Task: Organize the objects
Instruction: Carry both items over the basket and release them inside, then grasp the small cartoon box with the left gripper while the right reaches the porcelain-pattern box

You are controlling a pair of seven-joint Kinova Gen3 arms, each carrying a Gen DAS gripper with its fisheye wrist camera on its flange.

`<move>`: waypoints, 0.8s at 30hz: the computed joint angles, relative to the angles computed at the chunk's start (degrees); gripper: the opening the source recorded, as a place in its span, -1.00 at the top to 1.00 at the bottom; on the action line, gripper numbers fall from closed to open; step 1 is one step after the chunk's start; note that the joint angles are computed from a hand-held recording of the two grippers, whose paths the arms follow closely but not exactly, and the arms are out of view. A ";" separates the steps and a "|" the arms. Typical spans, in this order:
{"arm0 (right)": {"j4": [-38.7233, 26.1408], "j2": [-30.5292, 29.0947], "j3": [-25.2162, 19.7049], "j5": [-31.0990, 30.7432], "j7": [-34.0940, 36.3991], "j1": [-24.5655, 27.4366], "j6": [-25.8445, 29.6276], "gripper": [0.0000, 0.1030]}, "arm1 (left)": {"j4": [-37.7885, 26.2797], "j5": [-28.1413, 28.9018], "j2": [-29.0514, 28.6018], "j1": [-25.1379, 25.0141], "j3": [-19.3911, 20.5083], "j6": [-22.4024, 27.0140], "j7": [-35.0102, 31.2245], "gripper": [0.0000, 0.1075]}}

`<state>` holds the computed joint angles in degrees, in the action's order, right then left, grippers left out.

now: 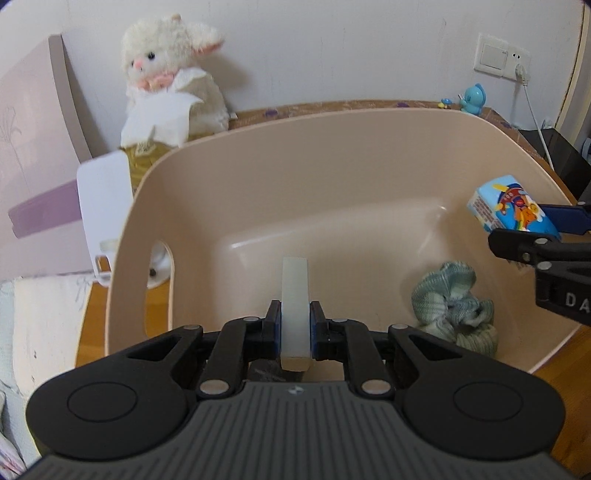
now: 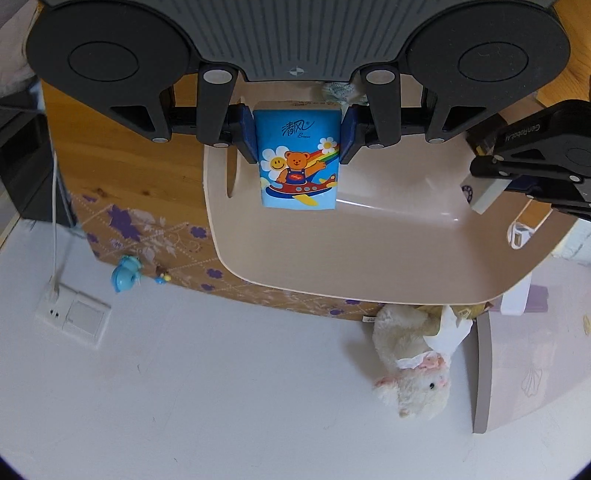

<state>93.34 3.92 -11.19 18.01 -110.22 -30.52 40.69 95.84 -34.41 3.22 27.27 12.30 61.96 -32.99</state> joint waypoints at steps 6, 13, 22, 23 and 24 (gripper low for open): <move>2.22 -3.27 -0.59 3.04 -2.72 -0.32 -2.11 -0.45 | 0.11 -2.50 -1.33 1.06 0.78 2.79 3.07 -0.08; 5.67 -10.16 -2.82 1.04 -1.73 2.54 -4.40 -0.99 | 2.84 -6.69 -7.13 1.22 4.82 4.20 7.01 -0.47; 10.45 -16.47 -4.64 -5.49 2.68 5.76 -3.16 -1.00 | 6.34 -6.30 -13.54 -0.25 11.46 6.84 8.80 -0.63; 10.91 -16.83 -4.95 -5.97 2.88 6.14 -2.93 -1.00 | 6.55 -5.87 -13.92 -0.53 12.26 7.18 8.99 -0.63; 11.45 -17.21 -5.31 -6.30 3.01 6.47 -2.71 -1.00 | 6.88 -5.49 -14.28 -0.81 12.94 7.31 9.26 -0.63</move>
<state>104.79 -13.29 -16.50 11.72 -107.21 -24.05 37.98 102.72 -39.90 -11.06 26.46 25.24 69.27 -23.73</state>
